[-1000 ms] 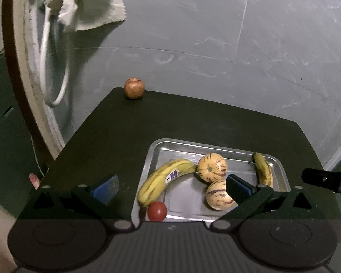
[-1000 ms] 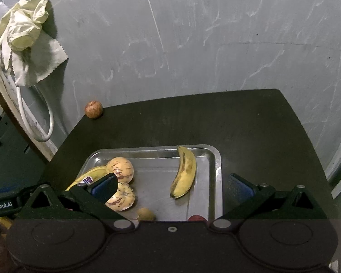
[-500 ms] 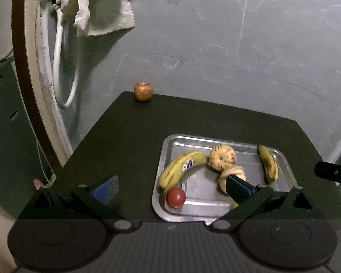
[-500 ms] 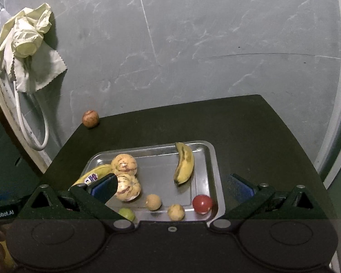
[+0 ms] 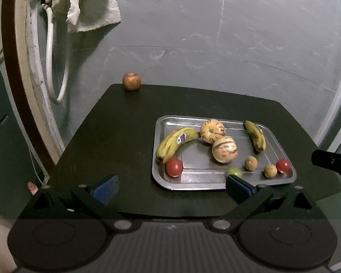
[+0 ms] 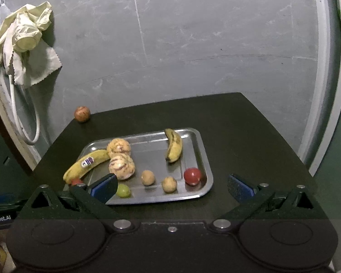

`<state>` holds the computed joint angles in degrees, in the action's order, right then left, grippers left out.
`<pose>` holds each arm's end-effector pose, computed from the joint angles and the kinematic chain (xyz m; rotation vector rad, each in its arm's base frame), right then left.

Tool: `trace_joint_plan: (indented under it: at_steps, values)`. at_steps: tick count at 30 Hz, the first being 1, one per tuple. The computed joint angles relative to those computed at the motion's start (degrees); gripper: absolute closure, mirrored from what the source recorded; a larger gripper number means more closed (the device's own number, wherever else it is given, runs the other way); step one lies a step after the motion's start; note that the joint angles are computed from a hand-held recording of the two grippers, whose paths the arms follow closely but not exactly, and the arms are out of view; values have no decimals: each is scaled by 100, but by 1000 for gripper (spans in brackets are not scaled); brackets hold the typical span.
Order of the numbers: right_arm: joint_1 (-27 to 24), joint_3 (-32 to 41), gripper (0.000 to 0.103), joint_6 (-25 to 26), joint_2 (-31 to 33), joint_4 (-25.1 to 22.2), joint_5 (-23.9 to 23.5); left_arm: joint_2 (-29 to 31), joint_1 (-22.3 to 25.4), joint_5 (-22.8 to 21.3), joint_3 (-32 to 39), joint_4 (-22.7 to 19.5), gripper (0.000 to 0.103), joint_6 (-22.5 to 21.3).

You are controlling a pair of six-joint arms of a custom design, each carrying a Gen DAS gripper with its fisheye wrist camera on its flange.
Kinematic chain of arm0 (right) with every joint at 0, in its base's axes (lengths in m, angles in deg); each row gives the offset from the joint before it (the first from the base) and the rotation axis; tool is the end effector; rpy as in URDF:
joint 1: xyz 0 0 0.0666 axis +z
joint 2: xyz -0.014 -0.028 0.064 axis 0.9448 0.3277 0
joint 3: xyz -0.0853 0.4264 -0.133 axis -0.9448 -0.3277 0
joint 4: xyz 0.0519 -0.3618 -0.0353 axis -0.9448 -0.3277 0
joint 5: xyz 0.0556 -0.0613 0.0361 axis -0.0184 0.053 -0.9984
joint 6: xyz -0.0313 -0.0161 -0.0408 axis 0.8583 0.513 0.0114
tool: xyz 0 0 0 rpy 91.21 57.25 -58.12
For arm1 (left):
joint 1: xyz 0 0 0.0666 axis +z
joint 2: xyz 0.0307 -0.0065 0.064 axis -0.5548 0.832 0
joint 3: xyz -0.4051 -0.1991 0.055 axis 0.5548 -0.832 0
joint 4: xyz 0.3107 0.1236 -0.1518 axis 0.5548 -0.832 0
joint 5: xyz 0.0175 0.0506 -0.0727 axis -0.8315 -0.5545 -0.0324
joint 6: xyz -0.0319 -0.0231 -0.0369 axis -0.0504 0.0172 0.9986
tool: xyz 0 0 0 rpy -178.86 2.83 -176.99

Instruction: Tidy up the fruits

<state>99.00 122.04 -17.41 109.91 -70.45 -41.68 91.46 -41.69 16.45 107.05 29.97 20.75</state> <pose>0.4075 0.1934 0.5316 0.7060 2.2558 -0.2002 0.5166 -0.0847 0.4451 0.5208 2.2320 -0.3630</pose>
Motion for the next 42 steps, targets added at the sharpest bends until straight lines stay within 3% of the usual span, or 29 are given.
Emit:
trace_joint_plan:
  at_steps: [13, 39, 42]
  values:
    - [245, 250, 1, -266, 138, -413, 130, -148, 240, 220, -200, -53, 1, -172]
    - [208, 280, 1, -340, 180, -519, 77, -82, 280, 254, -133, -80, 1, -168]
    - [203, 278, 1, -349, 183, -529, 74, -13, 239, 119, -3, -331, 1, -151]
